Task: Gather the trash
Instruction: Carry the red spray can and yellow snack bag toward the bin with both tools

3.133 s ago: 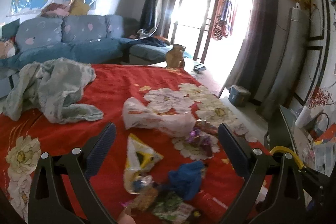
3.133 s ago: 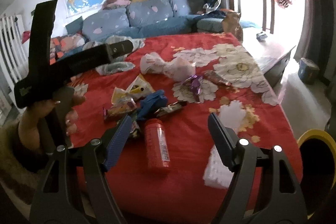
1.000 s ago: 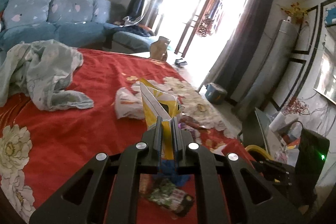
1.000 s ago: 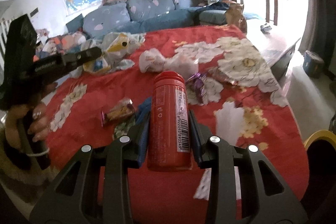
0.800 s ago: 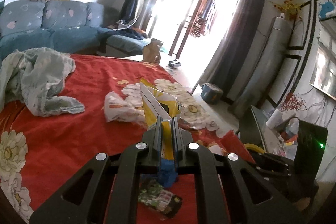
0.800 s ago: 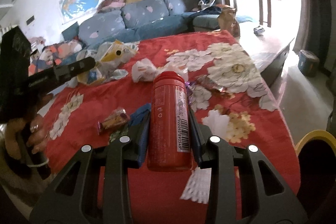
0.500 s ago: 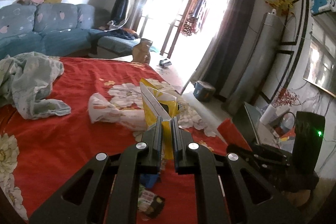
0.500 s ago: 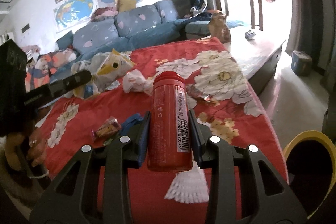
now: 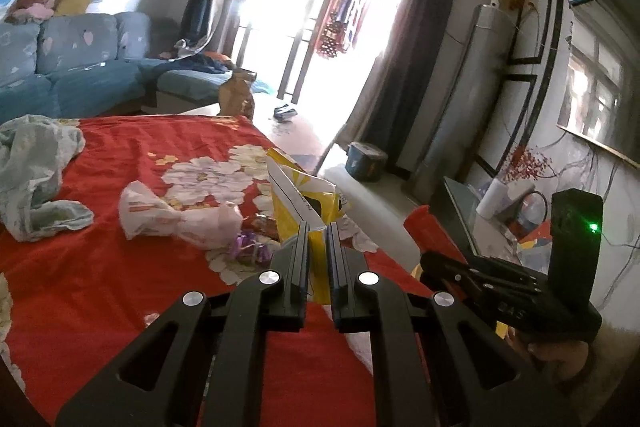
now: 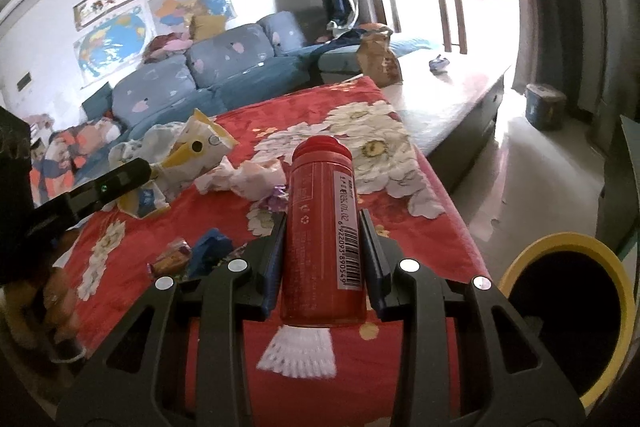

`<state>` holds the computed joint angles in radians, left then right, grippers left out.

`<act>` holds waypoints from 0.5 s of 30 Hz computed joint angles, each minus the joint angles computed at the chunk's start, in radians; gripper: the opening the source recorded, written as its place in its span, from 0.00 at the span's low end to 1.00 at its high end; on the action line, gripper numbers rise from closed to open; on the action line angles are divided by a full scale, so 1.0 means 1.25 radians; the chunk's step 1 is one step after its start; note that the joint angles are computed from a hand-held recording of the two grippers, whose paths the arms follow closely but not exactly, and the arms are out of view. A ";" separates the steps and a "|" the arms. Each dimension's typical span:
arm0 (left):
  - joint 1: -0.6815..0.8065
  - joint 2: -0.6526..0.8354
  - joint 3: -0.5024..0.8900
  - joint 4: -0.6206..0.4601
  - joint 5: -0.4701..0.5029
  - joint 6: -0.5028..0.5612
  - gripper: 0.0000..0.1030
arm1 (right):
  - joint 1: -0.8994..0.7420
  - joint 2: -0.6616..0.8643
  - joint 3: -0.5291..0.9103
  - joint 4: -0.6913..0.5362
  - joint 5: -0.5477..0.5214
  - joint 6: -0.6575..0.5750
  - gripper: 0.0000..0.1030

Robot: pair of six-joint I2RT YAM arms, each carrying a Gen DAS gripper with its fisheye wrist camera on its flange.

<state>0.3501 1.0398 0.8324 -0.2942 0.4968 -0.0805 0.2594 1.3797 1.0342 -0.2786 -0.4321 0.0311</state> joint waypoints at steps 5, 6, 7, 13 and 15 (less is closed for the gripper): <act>-0.041 0.004 0.002 0.004 -0.020 -0.003 0.08 | -0.025 0.004 -0.003 0.007 -0.003 0.007 0.27; -0.051 0.005 0.002 0.005 -0.027 -0.005 0.08 | -0.031 0.005 -0.002 0.009 -0.005 0.007 0.27; -0.058 0.007 0.002 0.006 -0.031 -0.006 0.08 | -0.037 0.005 -0.003 0.011 -0.006 0.009 0.27; -0.110 0.014 0.003 0.011 -0.059 -0.014 0.08 | -0.065 0.005 -0.011 0.024 -0.006 0.015 0.27; -0.128 0.019 0.004 0.013 -0.067 -0.015 0.08 | -0.075 0.007 -0.013 0.028 -0.005 0.017 0.27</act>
